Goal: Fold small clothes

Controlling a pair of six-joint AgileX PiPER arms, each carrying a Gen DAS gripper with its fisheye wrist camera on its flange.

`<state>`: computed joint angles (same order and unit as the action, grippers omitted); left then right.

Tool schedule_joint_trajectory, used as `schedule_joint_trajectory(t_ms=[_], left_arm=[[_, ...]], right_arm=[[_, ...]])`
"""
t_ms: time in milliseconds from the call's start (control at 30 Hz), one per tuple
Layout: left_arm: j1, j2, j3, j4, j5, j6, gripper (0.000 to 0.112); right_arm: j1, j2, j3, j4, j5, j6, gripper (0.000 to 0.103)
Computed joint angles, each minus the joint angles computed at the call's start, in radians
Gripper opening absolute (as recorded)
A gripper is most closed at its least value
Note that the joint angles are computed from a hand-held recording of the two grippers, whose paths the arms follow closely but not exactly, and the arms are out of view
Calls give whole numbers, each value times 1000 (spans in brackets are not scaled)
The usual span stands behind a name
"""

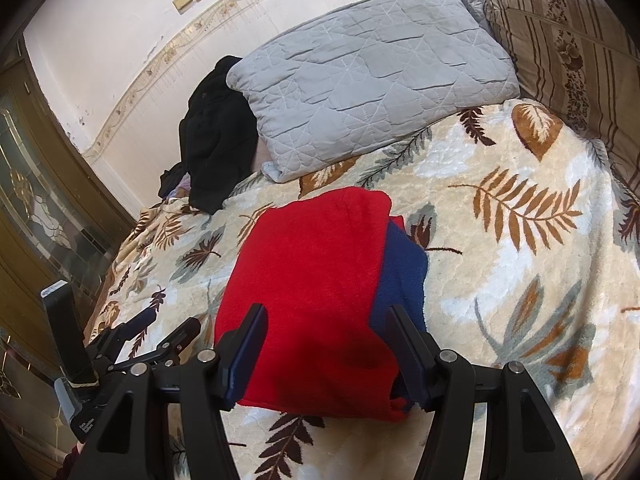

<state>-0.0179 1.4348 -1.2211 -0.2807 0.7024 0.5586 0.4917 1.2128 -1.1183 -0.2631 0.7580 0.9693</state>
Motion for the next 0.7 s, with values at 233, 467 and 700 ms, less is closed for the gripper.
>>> schedule_joint_trajectory(t_ms=[233,467,700], left_arm=[[7,26,-27,-25,29,21,87],[77,187,-227,-178,302,120,87],[88,339,-366,-208,488,96,87]], right_arm=[[-48,-11,17,71,-11,-56,66],[-194,-37,84,301,-90,-225,67],[-421,42,133,758,-98,-620,71]])
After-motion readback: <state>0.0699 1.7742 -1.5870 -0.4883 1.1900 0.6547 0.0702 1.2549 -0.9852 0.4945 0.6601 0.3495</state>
